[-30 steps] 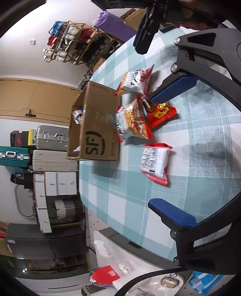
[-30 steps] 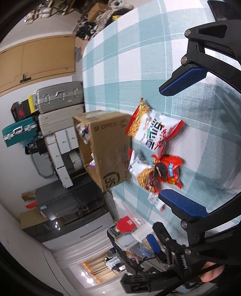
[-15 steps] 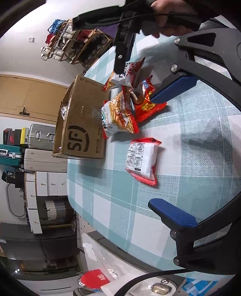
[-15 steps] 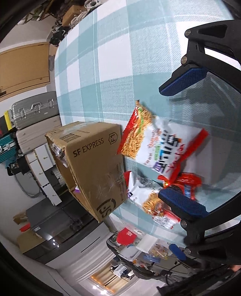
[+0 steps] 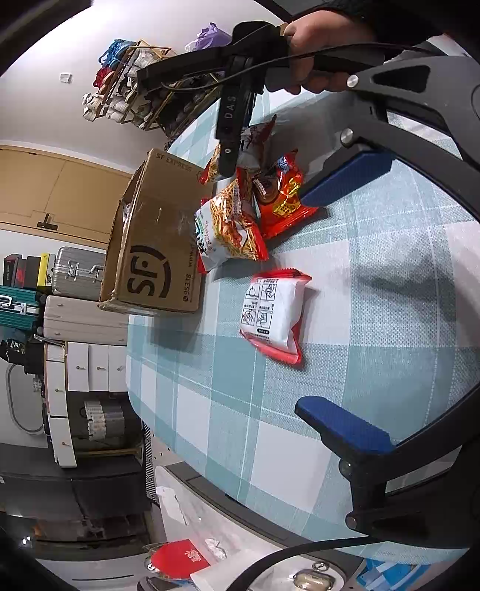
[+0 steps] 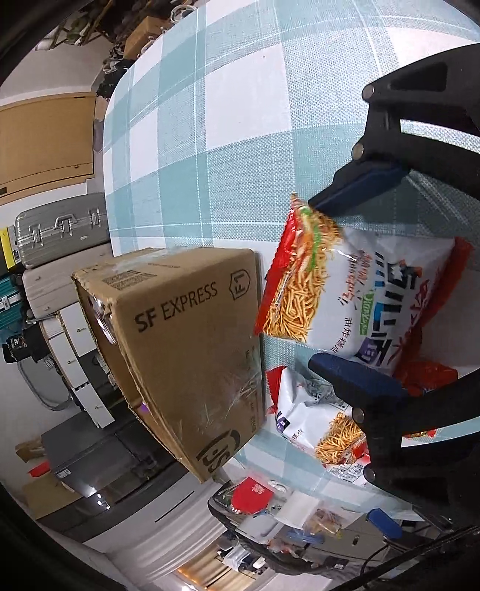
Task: Organize snacks
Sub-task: 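Lower the right tool onto the white noodle-snack bag and grasp it, then grasp the white-red snack pack with the left tool while the right tool holds the noodle bag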
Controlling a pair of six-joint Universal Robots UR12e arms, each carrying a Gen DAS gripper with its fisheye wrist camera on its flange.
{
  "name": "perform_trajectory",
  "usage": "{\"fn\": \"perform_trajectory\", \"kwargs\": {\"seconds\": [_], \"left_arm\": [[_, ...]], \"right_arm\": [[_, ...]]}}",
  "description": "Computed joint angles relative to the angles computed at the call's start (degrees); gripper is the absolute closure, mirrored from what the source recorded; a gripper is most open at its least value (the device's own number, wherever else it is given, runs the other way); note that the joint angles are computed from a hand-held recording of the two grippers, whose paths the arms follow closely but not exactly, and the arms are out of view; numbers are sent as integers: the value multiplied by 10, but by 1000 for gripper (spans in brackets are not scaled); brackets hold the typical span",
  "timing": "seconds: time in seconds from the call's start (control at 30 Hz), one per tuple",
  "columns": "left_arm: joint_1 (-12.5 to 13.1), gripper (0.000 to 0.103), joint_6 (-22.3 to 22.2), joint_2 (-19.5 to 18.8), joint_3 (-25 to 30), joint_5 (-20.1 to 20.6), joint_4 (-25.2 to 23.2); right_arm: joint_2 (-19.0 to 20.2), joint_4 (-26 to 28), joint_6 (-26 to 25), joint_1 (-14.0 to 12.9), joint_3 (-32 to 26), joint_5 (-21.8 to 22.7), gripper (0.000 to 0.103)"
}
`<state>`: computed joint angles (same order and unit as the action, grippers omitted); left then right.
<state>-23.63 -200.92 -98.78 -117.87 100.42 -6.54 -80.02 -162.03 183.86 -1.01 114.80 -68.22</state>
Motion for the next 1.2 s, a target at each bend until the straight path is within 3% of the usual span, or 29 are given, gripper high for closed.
{"fn": "perform_trajectory", "kwargs": {"seconds": [0.1, 0.27, 0.7, 0.97, 1.2], "left_arm": [[2, 1, -8, 2, -2, -6, -3], [-1, 1, -7, 5, -4, -3, -4], [1, 1, -21, 11, -7, -5, -29], [8, 1, -39, 14, -5, -9, -55], [15, 1, -27, 7, 11, -12, -79]], "right_arm": [[-1, 2, -21, 4, 0, -18, 47], [-6, -2, -32, -3, 8, -2, 58], [-26, -28, -37, -18, 41, 37, 59], [-46, -71, -64, -20, 74, 55, 59], [-51, -87, -50, -30, 83, 76, 59]]}}
